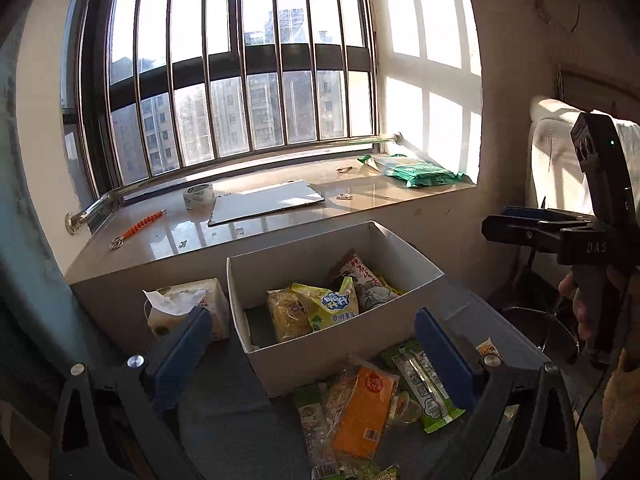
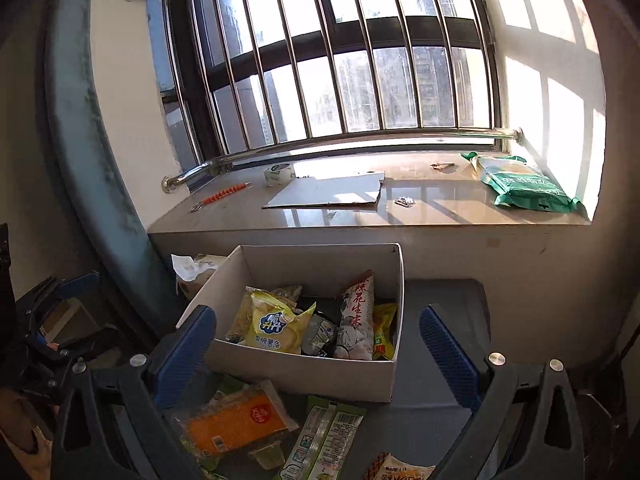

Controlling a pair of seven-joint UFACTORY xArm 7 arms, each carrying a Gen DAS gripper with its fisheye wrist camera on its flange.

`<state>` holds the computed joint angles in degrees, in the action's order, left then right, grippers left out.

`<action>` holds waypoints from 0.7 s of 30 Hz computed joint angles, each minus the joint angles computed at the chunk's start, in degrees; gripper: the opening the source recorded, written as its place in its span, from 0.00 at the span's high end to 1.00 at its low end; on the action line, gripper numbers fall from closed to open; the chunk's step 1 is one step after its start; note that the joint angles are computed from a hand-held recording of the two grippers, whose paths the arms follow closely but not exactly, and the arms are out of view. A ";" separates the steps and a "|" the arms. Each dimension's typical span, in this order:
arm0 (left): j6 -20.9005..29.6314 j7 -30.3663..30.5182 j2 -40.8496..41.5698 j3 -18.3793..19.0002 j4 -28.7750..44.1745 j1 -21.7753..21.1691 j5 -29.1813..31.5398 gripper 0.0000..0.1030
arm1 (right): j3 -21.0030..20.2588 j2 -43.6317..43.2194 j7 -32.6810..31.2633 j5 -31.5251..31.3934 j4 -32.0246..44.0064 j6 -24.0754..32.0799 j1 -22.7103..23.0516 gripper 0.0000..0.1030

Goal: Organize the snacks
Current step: 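Grasp the jelly cup with the right gripper while the left gripper grasps the green snack packet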

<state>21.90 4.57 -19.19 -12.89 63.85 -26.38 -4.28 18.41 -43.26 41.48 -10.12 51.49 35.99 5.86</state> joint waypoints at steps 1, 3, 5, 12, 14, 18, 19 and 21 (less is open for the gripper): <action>-1.98 0.11 -3.09 0.10 -3.68 -0.70 -0.71 0.00 | 0.13 -2.39 0.91 0.79 -1.96 -0.82 1.04 0.00; -4.01 0.86 -7.84 1.26 -9.43 -3.41 -3.20 0.00 | 1.25 -7.91 3.54 1.93 -6.55 -3.38 2.22 0.00; -4.59 1.27 -11.80 2.48 -14.03 -6.57 -5.99 0.00 | 3.44 -12.98 6.90 3.02 -10.10 -3.50 2.61 0.00; -6.43 -3.52 -23.54 0.99 -27.13 -10.39 -8.07 0.00 | 13.91 -30.61 23.28 7.80 -21.00 5.39 6.76 0.00; -5.97 -4.91 -24.66 1.19 -28.56 -11.33 -8.10 0.00 | 16.48 -32.46 27.25 8.45 -21.26 11.27 8.27 0.00; -4.92 -6.87 -25.51 0.08 -29.26 -10.53 -6.13 0.00 | 17.03 -32.77 28.55 7.84 -22.07 16.75 12.72 0.00; -5.01 -7.19 -25.74 0.21 -29.51 -10.87 -6.03 0.00 | 16.99 -32.22 28.33 7.33 -21.72 18.23 13.07 0.00; -5.24 -8.11 -26.28 0.35 -30.18 -11.40 -6.04 0.00 | 16.78 -31.99 28.67 6.51 -21.83 19.49 13.40 0.00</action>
